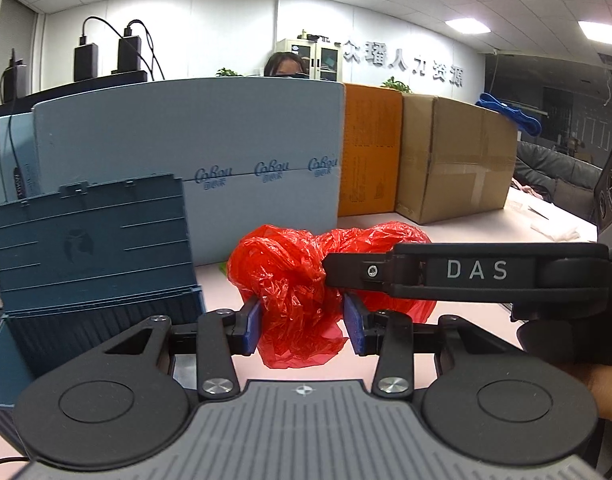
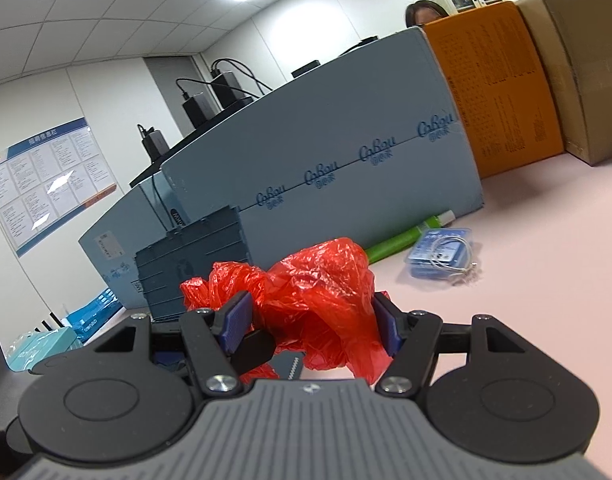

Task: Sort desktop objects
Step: 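Lift the red plastic bag with the right tool and carry it to the blue box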

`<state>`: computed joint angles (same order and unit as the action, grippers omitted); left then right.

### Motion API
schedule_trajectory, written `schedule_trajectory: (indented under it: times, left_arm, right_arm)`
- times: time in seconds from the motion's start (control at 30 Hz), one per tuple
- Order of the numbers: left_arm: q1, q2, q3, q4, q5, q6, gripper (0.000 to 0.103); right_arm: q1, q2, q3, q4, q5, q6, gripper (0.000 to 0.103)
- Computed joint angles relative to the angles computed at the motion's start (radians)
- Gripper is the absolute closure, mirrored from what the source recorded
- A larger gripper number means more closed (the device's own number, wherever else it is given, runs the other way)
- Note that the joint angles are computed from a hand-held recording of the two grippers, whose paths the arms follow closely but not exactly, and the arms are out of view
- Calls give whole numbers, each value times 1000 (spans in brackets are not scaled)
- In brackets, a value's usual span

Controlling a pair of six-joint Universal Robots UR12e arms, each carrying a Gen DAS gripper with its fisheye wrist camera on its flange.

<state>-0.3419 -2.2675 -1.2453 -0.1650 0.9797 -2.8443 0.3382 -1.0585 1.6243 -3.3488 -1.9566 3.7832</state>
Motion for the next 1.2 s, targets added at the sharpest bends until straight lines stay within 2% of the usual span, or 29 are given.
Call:
schedule_trajectory:
  times: [0.4, 1.2]
  left_arm:
    - [21, -4, 5, 35, 31, -40, 66]
    - [75, -29, 42, 28, 88, -75, 66]
  right_arm:
    - [6, 39, -66, 4, 38, -51, 35]
    - [18, 144, -238, 68, 127, -77, 35]
